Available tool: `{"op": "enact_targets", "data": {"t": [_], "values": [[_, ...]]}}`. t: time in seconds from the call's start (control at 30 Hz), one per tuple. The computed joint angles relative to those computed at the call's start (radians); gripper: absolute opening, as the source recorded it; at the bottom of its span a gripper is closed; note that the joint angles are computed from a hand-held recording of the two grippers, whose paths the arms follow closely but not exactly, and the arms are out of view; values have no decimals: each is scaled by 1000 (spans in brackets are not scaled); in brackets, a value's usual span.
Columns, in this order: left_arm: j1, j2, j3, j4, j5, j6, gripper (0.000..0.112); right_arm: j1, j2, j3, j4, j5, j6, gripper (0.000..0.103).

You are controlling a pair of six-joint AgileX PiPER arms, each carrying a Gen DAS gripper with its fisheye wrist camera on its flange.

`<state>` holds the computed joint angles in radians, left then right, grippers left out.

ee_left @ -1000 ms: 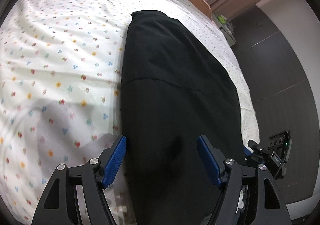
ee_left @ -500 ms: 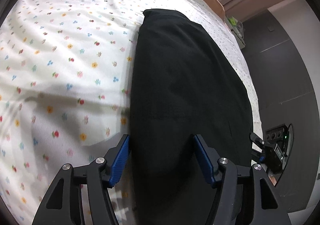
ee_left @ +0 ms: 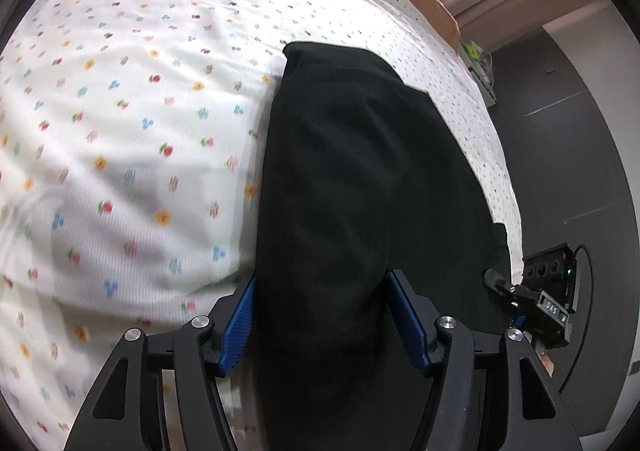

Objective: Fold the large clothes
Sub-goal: 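Close both tools on the end of the folded black bundle, then lift the black bundle with both tools and carry it toward the bed edge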

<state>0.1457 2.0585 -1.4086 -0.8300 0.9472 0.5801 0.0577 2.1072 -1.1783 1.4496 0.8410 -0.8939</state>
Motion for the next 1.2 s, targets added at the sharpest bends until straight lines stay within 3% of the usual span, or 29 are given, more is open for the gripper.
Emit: {"op": "enact_targets", "data": {"t": [0.07, 0.23, 0.43, 0.93, 1.1, 1.2], "values": [[-5, -4, -4, 11, -6, -17, 60, 1, 6, -8, -9, 1, 15, 34], [9, -90, 94, -42, -54, 61, 42, 26, -107, 80, -9, -71, -40, 21], [20, -219, 168, -58, -37, 84, 27, 70, -252, 147, -20, -156, -59, 17], [14, -628, 363, -133, 39, 119, 17, 106, -772, 404, -122, -279, 55, 14], [-97, -715, 382, -143, 11, 52, 17, 6, -953, 463, -207, -221, 117, 14], [-187, -747, 378, -137, -18, -1, 17, -114, -1058, 474, -282, -124, 157, 13]]}}
